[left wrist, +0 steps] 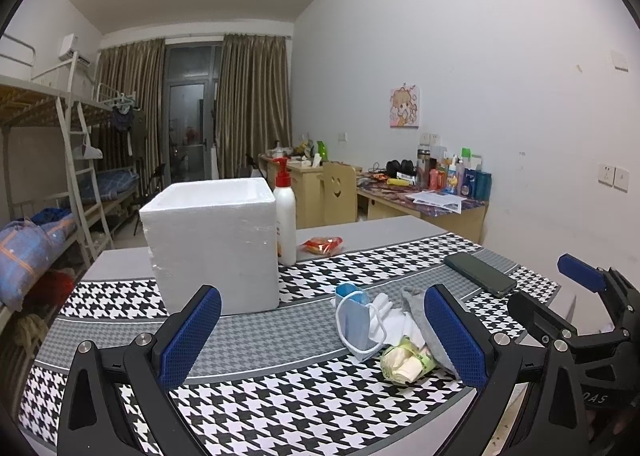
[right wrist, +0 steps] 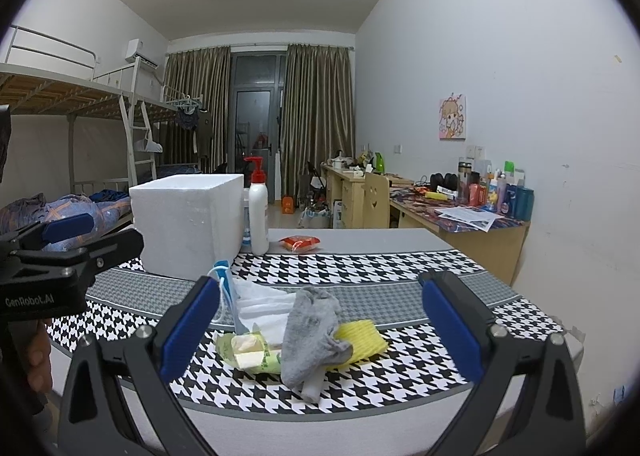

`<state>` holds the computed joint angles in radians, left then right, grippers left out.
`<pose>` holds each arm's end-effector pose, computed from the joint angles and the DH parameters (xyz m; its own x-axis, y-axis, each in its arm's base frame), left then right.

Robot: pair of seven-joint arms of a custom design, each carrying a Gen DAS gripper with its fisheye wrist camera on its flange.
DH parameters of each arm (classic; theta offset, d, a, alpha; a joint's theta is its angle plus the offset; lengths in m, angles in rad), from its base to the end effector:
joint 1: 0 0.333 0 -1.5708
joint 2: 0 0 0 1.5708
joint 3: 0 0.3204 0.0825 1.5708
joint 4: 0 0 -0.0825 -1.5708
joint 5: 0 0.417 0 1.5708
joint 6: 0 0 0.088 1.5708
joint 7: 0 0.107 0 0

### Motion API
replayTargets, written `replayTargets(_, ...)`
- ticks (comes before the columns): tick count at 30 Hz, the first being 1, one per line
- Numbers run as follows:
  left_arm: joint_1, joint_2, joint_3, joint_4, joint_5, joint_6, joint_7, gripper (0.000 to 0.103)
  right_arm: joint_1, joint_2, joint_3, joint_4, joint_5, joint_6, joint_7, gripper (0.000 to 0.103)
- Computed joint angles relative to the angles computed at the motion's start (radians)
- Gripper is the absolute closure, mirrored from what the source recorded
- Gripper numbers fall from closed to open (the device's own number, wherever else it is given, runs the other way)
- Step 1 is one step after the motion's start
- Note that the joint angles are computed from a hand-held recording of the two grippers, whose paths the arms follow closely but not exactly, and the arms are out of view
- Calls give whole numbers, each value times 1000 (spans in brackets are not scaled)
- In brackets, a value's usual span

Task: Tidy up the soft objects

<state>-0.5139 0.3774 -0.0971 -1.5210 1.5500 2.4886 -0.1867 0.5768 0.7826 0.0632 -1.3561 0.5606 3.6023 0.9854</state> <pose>0.6154 -0.4234 0.5012 0.0778 -0.9966 0.0277 -0.2850 -0.0489 -0.9573 0.6797 0.4003 0.4047 0.3878 -0.9192 0.0684 -0.1343 -0.1298 -0.9824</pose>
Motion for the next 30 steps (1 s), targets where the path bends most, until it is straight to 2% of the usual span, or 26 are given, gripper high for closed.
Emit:
replayTargets(8, 10, 47, 12, 59, -90, 22, 78, 1, 21, 23, -42, 54, 31, -85, -5, 1)
replayTargets(11, 8, 72, 22, 88, -128, 30, 115, 1, 75, 49, -123, 96, 85, -125, -15, 1)
replayTargets(13, 8, 88, 28, 106, -162, 37, 139, 1, 92, 59, -154, 112, 100, -151, -8, 1)
replayTargets(19, 2, 146, 46, 172, -284, 52, 255, 1, 151, 95, -280, 154, 115, -242, 79, 1)
replayTargets(25, -7, 205, 66, 244, -392, 67, 347, 1, 163, 122, -334, 185, 61, -294, 173, 1)
replayTargets(28, -16, 233, 76, 281, -448, 58, 396, 1, 178, 143, -377, 206, 39, -323, 231, 1)
replayTargets(30, -20, 254, 81, 308, -487, 47, 425, 1, 173, 152, -384, 221, 17, -340, 262, 1)
